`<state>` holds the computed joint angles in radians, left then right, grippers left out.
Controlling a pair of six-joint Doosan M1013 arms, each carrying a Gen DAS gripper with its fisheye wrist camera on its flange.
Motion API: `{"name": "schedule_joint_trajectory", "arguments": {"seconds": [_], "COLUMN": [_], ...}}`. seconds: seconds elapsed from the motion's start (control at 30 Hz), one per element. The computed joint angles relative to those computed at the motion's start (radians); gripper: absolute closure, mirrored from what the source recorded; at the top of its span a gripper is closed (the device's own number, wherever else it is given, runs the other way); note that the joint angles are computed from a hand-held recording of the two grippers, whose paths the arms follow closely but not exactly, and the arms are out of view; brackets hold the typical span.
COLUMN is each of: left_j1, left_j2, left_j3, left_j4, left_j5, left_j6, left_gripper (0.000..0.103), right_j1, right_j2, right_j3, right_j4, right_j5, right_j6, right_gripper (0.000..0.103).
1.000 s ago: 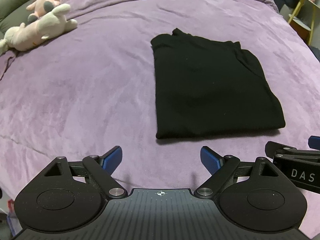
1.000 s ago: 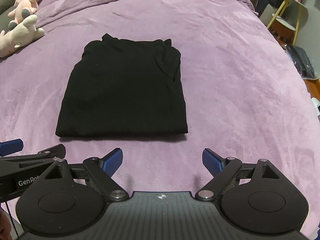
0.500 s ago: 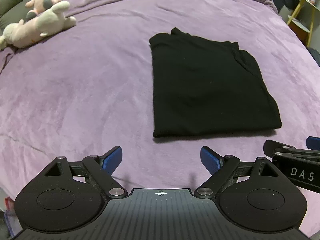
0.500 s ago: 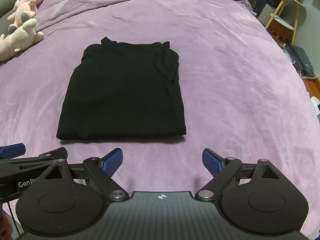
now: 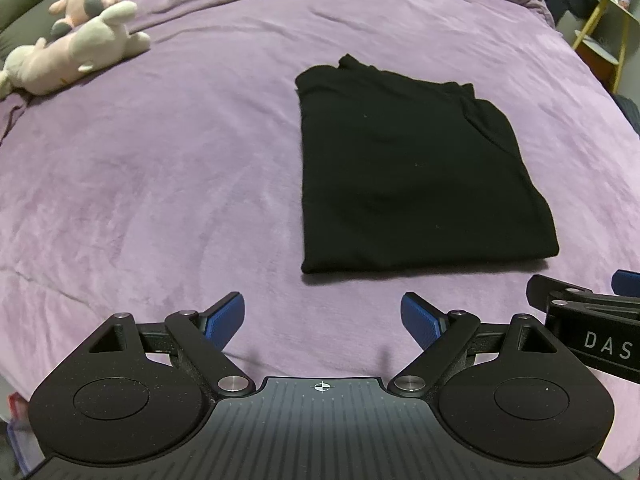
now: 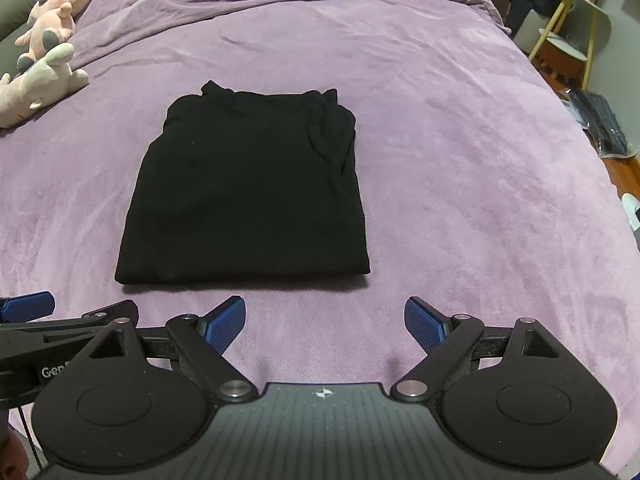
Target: Fold small clothes
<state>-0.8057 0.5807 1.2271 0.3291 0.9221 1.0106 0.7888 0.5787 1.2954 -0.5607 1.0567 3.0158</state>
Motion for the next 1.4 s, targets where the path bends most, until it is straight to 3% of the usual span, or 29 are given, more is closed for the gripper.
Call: {"name": "schedule_joint_trajectory", "arguments": {"seconds": [1.4], "left_j1": [-0.004], "left_j2": [0.003], "left_j3": [-0.012], "left_j4": [0.005], "left_j5": [0.014], "left_j6": [0.011], "left_gripper": [0.013], "right_j1": [-0.002], "right_j2": [-0.003], "right_j3": [-0.002], "right_j4": [-0.017], "right_j5": [0.018], "right_j6": [0.002], "right_gripper": [0.016]}}
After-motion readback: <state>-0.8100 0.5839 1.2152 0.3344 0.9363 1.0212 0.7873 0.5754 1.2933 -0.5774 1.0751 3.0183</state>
